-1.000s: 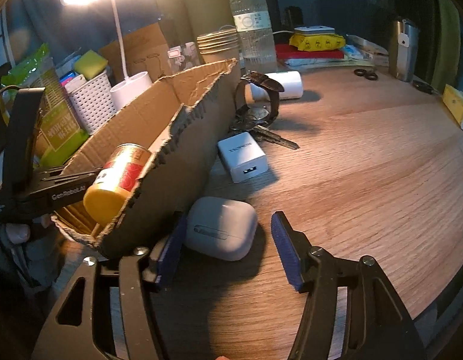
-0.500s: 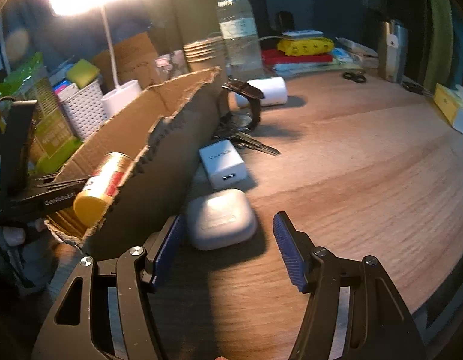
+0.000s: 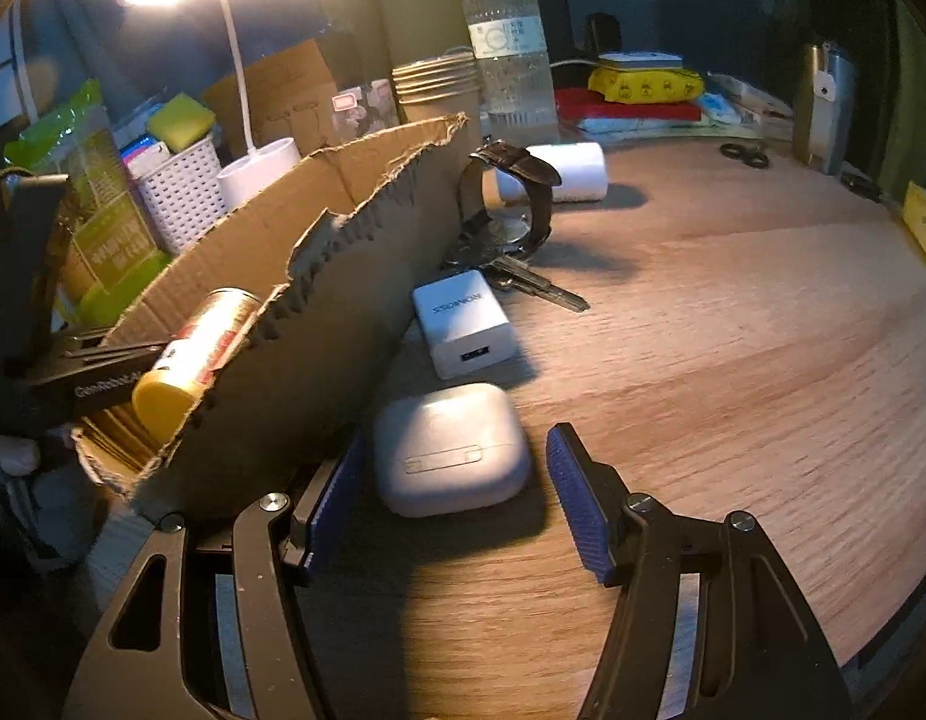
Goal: Organize rigid objects
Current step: 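Approach the white earbuds case and close the right tool on it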
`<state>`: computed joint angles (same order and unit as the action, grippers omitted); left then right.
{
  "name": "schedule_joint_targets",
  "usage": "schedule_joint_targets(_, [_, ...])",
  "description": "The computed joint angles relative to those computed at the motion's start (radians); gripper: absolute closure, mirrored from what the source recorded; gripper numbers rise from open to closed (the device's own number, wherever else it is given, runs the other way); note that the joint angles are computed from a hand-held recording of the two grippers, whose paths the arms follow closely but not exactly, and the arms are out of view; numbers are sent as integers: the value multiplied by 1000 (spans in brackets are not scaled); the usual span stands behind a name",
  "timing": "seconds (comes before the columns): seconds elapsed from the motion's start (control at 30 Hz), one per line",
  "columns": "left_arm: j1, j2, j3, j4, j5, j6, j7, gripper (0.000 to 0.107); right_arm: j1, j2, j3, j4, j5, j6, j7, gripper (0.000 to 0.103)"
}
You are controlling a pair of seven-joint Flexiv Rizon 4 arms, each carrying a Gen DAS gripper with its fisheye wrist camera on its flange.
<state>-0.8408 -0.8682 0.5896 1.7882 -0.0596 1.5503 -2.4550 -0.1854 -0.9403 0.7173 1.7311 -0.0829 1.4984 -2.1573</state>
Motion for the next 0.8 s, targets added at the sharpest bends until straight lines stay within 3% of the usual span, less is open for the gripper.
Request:
schedule_joint_targets(0.1, [0, 0, 0, 0, 2, -1, -1, 94, 3, 0, -2, 5, 1, 14, 3, 39])
schedule_joint_targets(0.2, [1, 1, 0, 0, 3, 0, -2, 94, 1, 2, 0, 15, -7, 21, -2, 46])
schedule_joint_targets(0.8, [3, 1, -1, 0, 6, 0, -4, 94, -38, 16, 17, 55, -81, 124, 100, 47])
